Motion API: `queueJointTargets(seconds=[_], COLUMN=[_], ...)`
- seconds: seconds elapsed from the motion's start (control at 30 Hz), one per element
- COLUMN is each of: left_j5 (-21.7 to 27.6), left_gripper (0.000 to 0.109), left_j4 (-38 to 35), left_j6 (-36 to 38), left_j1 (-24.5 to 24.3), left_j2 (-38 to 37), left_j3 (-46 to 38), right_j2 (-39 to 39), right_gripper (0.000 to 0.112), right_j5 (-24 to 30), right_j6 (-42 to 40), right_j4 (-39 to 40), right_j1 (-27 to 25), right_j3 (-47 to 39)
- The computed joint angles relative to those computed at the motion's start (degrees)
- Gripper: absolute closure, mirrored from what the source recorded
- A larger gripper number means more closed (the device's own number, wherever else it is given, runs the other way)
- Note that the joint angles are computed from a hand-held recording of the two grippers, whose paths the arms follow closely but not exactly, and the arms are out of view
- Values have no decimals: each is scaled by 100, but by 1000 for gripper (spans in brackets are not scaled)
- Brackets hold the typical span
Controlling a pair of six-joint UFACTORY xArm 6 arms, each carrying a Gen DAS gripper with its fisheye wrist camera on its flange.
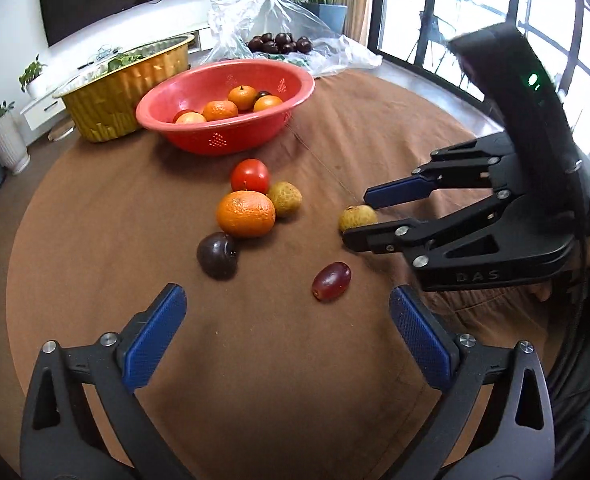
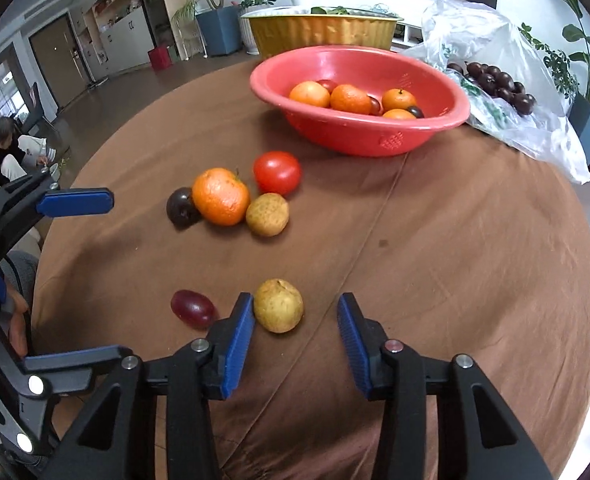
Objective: Organize fruits
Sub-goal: 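Grasp a red grape with the left tool while the right tool grasps a pear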
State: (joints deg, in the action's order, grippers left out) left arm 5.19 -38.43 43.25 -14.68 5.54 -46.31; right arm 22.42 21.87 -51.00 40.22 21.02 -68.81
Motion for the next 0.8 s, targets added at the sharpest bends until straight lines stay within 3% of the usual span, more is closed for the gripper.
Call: queueJointTargets(seconds=[0.13, 0.43, 0.53, 0.57, 0.67, 0.8], left_j5=[74, 608, 742, 791, 1081, 1249], left_gripper=[6, 6, 17, 28, 48, 60], left_j4=[438, 1269, 1390, 1359, 973, 849], left_j6=[-241, -462, -312, -230, 170, 410], left_j1=[40, 111, 82, 74, 82, 68], left_j2=[245, 717, 801, 812, 856, 885], left_j3=[-195, -717, -828, -858, -1023, -1121], right_j2=[-72, -429, -517, -544, -555, -615], right_gripper=[85, 85, 85, 85, 85, 85], right_j5=[154, 399, 438, 455, 494, 549], right_j6=[-199, -696, -831, -861, -923, -1029], right_j4=[214, 1225, 1419, 1464, 1558, 1673], right_j1=[-27, -281, -325, -330, -333, -351], right_j3=[36, 233, 311, 339, 340, 380])
